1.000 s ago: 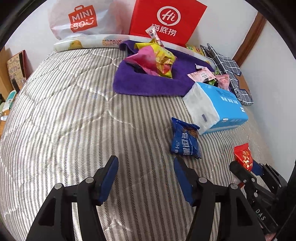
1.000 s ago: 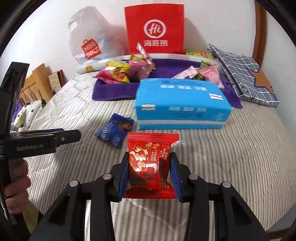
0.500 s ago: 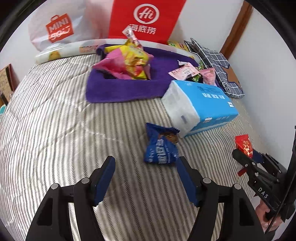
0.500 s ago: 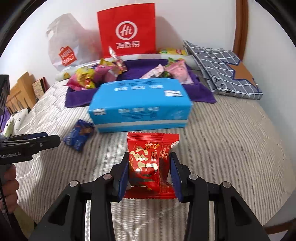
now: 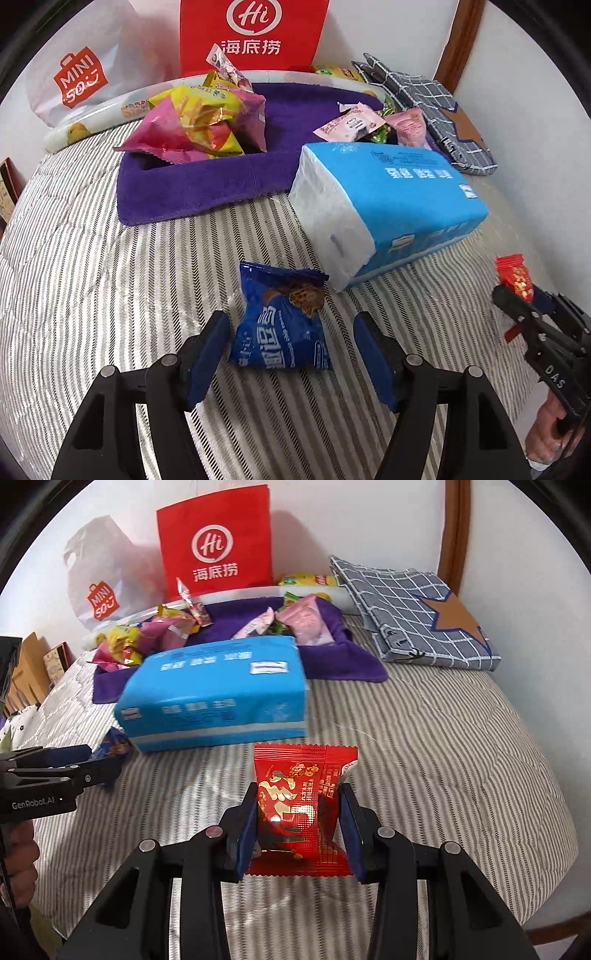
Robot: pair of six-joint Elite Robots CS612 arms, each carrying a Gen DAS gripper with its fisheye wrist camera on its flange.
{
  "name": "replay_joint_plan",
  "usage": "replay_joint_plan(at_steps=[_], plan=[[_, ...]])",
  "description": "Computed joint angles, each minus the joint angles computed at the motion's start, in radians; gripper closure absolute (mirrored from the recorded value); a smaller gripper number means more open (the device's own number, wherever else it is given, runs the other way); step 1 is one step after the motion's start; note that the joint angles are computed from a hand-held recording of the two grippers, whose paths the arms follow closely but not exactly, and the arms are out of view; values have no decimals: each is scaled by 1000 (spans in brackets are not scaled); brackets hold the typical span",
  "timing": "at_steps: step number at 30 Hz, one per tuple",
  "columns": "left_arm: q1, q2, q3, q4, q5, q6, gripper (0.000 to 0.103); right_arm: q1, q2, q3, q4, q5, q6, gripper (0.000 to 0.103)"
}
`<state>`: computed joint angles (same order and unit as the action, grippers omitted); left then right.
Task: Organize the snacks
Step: 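Grasp the blue chip bag with the left gripper, then lift the blue chip bag and red candy pack in both grippers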
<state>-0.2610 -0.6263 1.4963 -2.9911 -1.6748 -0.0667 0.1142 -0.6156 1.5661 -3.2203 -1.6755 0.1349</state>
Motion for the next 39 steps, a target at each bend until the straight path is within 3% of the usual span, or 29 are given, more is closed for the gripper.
replay_joint_plan(at_steps=[9,21,27,39], plan=[[-25,10,1,-49,97,35,62,-23,5,-1,-3,8,16,62],[-27,22,28,-169,135,33,60,-39,43,-69,22,16,5,62],[-22,23,29,-176,113,20,60,-44,66,-113,40,8,1,62],[-11,25,26,-181,79,4,59,-55,84,-138,60,64,18,61]])
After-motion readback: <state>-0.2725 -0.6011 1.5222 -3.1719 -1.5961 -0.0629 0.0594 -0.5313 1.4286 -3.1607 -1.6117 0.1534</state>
